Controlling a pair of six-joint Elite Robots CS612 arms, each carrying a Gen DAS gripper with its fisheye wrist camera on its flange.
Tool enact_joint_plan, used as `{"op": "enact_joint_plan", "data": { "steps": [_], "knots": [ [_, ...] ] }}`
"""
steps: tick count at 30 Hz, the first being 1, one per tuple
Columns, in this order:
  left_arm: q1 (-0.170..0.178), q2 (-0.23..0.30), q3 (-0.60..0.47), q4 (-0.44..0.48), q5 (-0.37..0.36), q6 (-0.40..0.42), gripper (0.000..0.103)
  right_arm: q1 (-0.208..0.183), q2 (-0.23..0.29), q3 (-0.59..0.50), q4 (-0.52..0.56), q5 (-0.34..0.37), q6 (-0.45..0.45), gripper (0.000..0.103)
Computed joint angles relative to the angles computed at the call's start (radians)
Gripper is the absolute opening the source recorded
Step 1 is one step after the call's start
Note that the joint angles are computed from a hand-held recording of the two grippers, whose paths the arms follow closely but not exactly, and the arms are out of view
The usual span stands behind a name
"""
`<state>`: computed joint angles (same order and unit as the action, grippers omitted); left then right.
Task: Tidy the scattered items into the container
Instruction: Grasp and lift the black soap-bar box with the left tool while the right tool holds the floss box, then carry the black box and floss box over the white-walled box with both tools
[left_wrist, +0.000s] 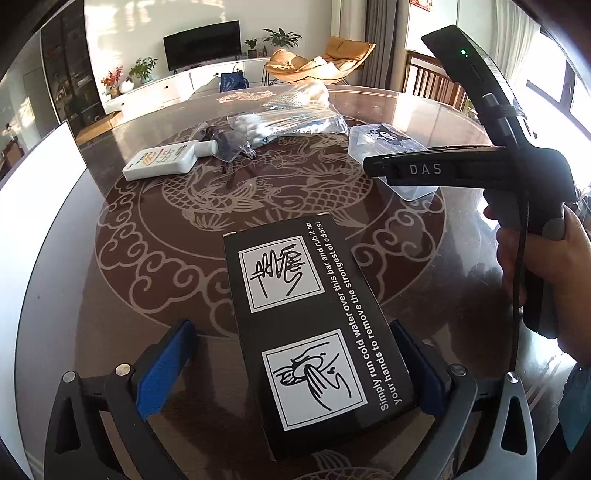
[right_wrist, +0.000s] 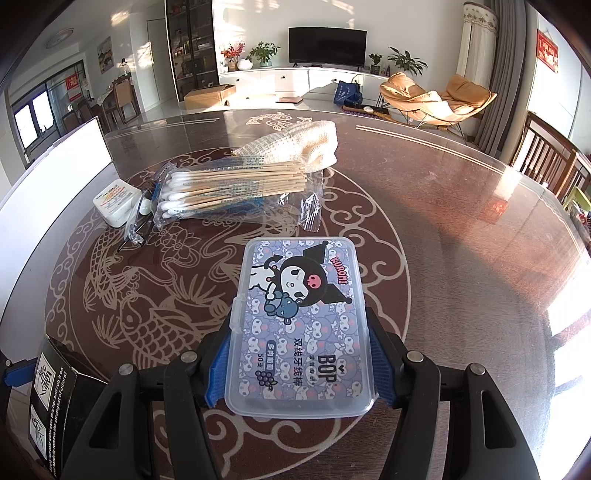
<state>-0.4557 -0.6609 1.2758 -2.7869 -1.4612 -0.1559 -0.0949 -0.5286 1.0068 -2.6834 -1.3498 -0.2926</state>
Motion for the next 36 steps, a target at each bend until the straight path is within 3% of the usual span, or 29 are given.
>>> {"op": "enact_joint_plan", "data": {
  "steps": [4, 6, 8, 10, 13, 17, 19, 21, 23, 24, 28, 36],
  "knots": [
    [0.0, 0.0, -0.003, 0.006, 0.001, -0.004, 0.103, 0.0, 0.002, -0.005, 0.005, 0.004, -0.001, 0.066],
    [0.001, 0.0, -0.003, 0.003, 0.01, -0.017, 0.101, -0.007, 0.0, -0.002, 0.002, 0.043, 0.006, 0.061],
    [0.002, -0.007, 0.016, -0.033, 0.032, -0.04, 0.074, -0.02, -0.01, 0.019, -0.013, 0.116, 0.02, 0.061],
    [0.01, -0.015, 0.036, -0.064, 0.031, -0.038, 0.062, -0.031, -0.037, 0.075, -0.02, 0.161, 0.044, 0.061],
    [0.023, -0.03, 0.062, -0.067, 0.041, -0.037, 0.061, -0.042, -0.103, 0.209, -0.081, 0.183, 0.044, 0.061],
    [0.036, -0.037, 0.083, -0.088, 0.054, -0.064, 0.061, -0.04, -0.165, 0.33, -0.153, 0.119, 0.035, 0.061],
    [0.035, -0.036, 0.081, -0.087, 0.057, -0.051, 0.062, -0.033, -0.168, 0.336, -0.161, 0.077, 0.025, 0.062],
    [0.038, -0.034, 0.076, -0.083, 0.033, -0.037, 0.07, -0.019, -0.166, 0.331, -0.162, 0.013, -0.001, 0.063],
    [0.037, -0.031, 0.063, -0.049, 0.015, -0.01, 0.098, -0.007, -0.164, 0.333, -0.18, -0.048, -0.016, 0.075],
    [0.037, -0.029, 0.055, -0.024, 0.011, -0.006, 0.103, -0.007, -0.163, 0.333, -0.183, -0.061, -0.014, 0.082],
    [0.038, -0.028, 0.052, -0.016, 0.008, -0.013, 0.103, -0.02, -0.161, 0.324, -0.145, -0.027, 0.021, 0.088],
    [0.038, -0.028, 0.053, -0.017, 0.007, -0.015, 0.103, -0.016, -0.159, 0.318, -0.125, -0.038, 0.022, 0.098]
  ]
}}
